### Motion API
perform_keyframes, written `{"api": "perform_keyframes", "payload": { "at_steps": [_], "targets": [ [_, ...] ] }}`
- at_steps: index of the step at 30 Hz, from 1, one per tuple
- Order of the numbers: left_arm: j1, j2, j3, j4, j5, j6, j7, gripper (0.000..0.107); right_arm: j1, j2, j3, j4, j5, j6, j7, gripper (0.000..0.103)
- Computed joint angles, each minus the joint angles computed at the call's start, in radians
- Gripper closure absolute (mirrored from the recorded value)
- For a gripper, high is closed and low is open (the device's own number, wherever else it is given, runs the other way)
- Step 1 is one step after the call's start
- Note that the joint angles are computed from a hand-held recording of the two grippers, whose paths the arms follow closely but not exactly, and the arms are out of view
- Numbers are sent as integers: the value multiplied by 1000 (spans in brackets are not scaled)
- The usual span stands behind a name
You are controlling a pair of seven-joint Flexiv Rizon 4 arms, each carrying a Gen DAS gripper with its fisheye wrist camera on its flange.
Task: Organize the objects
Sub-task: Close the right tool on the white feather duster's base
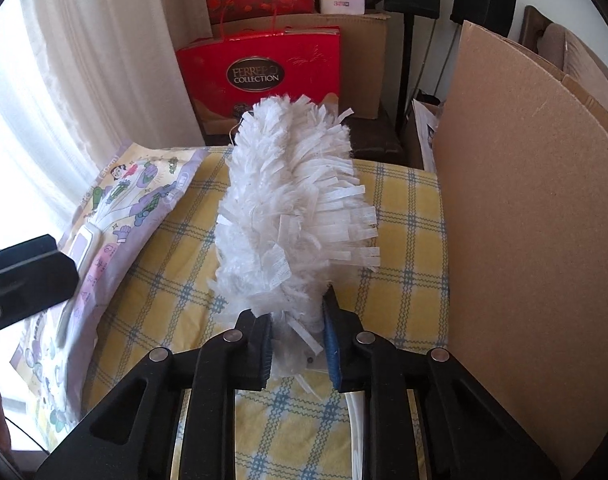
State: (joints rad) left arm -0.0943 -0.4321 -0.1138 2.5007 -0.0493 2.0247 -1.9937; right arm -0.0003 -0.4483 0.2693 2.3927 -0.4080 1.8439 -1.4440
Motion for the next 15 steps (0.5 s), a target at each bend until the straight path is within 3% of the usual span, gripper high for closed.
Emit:
{"api": "perform_keyframes", "payload": {
  "at_steps": [3,7,15],
  "targets": [
    [78,8,-45,17,50,3,-28,9,-79,-9,69,-2,-36,4,14,85],
    [230,-32,-167,11,168,32,-112,9,-242,-31,211,-4,-134,-14,56,85],
    [267,-119,-271,-80,230,-4,-157,10,-540,-72,456,43,-321,-38,115,85]
  ]
}}
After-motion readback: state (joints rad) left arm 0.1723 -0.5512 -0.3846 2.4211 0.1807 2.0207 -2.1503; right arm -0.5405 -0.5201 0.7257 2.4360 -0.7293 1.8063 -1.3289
